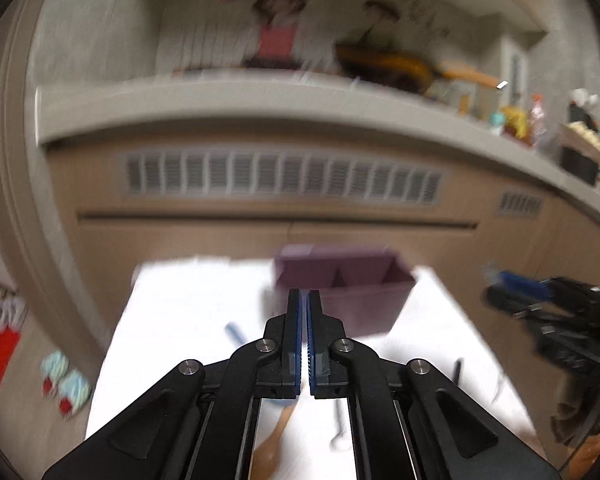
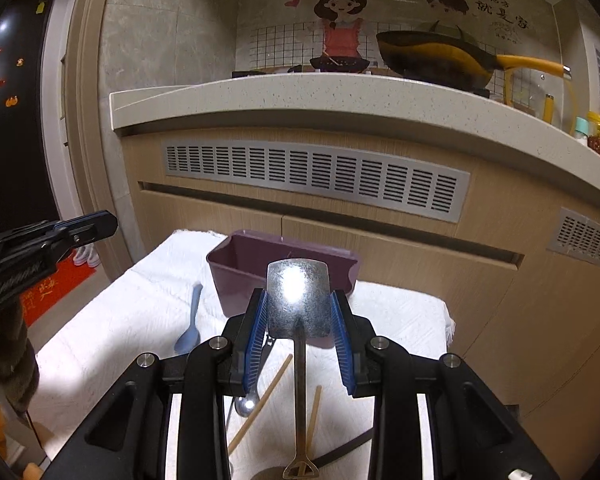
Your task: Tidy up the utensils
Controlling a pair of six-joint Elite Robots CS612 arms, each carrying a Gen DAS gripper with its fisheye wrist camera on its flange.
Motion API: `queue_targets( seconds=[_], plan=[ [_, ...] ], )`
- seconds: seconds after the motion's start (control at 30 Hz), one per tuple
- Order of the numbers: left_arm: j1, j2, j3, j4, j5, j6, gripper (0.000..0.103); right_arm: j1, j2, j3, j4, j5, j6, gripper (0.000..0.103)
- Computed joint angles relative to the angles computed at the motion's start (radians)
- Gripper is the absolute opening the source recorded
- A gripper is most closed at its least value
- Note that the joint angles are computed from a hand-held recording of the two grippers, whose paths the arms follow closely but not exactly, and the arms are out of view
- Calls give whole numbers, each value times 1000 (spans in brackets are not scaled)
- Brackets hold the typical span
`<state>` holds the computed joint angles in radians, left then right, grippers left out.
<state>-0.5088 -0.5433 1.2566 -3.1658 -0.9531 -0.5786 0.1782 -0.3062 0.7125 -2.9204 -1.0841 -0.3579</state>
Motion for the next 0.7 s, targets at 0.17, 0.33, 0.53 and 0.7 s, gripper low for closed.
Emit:
queue_targets(
  seconds=[0.17, 0.33, 0.53, 0.7],
  plan=[
    [43, 11, -11, 206, -192, -130, 18, -2, 18, -22, 50, -5, -16, 29],
    [39, 35, 5, 192, -302, -7, 46, -2, 29, -36, 77, -15, -25, 29],
    [36, 30, 46, 220, -316, -19, 50, -1, 34, -42, 112, -20, -29, 29],
    [29, 27, 91, 215, -301, -81, 50, 3, 27, -27, 119, -12, -44, 29]
  ],
)
